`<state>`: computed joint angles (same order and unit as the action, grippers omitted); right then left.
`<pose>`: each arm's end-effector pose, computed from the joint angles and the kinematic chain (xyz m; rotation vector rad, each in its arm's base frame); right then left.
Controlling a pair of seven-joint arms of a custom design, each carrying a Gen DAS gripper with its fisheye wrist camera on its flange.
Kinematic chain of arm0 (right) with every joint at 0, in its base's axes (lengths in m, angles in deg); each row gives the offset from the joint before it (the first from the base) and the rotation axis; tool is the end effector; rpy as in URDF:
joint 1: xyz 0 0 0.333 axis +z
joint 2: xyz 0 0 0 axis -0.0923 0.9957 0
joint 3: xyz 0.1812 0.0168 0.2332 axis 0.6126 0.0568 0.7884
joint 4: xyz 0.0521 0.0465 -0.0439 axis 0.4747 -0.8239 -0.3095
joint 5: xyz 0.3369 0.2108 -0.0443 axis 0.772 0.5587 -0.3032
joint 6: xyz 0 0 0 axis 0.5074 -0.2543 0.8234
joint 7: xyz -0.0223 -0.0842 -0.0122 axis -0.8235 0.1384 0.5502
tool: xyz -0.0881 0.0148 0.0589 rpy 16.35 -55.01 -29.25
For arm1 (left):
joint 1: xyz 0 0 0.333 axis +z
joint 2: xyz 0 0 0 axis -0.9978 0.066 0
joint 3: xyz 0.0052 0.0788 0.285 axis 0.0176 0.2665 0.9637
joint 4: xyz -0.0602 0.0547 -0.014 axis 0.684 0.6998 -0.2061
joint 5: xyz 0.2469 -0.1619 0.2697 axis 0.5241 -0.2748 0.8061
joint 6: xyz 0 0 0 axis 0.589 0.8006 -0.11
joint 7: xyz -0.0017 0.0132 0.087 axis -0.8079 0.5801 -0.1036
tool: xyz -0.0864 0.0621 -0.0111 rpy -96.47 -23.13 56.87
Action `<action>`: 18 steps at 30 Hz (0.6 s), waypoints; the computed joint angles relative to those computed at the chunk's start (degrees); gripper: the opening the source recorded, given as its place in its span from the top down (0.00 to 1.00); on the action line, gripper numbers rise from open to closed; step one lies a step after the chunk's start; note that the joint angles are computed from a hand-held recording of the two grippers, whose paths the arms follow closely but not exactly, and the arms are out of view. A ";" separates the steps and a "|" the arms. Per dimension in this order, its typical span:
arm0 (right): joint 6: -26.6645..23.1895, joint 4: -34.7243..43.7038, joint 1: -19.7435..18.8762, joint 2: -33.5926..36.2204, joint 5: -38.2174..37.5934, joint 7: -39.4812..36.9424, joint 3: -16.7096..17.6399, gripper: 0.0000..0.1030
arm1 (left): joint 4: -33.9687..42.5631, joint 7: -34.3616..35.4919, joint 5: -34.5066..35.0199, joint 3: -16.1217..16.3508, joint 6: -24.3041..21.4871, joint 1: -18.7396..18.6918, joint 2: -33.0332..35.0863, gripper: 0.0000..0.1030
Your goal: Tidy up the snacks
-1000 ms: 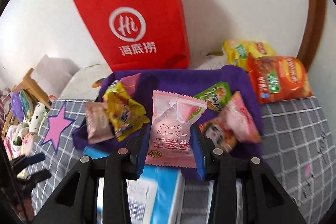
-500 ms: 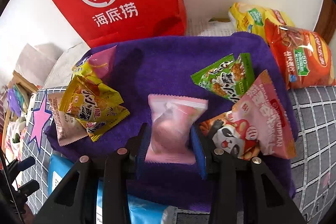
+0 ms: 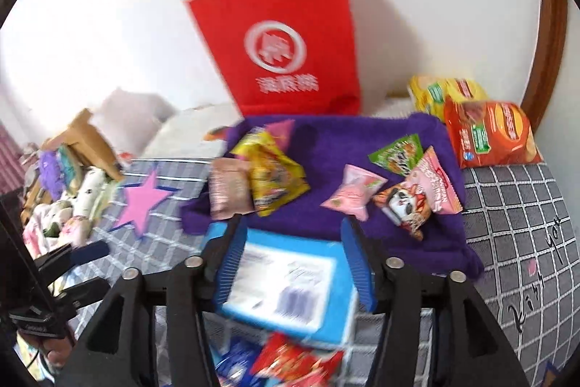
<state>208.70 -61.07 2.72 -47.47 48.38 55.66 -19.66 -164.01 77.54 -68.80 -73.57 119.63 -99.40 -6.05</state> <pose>0.4911 0.1976 0.4375 -1.6308 1.8860 -0.5534 0.5208 -0.3069 0.3818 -1.4424 2.4105 -1.2295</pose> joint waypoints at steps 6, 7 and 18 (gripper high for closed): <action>-2.99 -3.39 0.62 -6.60 -0.70 2.24 3.77 0.42 | -2.65 0.83 -2.98 0.84 -2.34 -1.68 -4.54 0.26; -3.76 -3.67 0.46 -7.32 -0.79 2.72 4.57 0.42 | -2.95 1.82 -4.28 1.24 -3.38 -2.09 -5.30 0.26; -6.15 -8.33 0.03 -13.09 0.27 4.54 7.75 0.42 | -6.05 3.63 -9.29 6.01 -8.40 -7.15 -10.59 0.27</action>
<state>202.55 -69.39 2.75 -60.56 48.65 60.20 -11.91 -170.06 81.17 -78.09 -67.56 111.23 -106.54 -16.65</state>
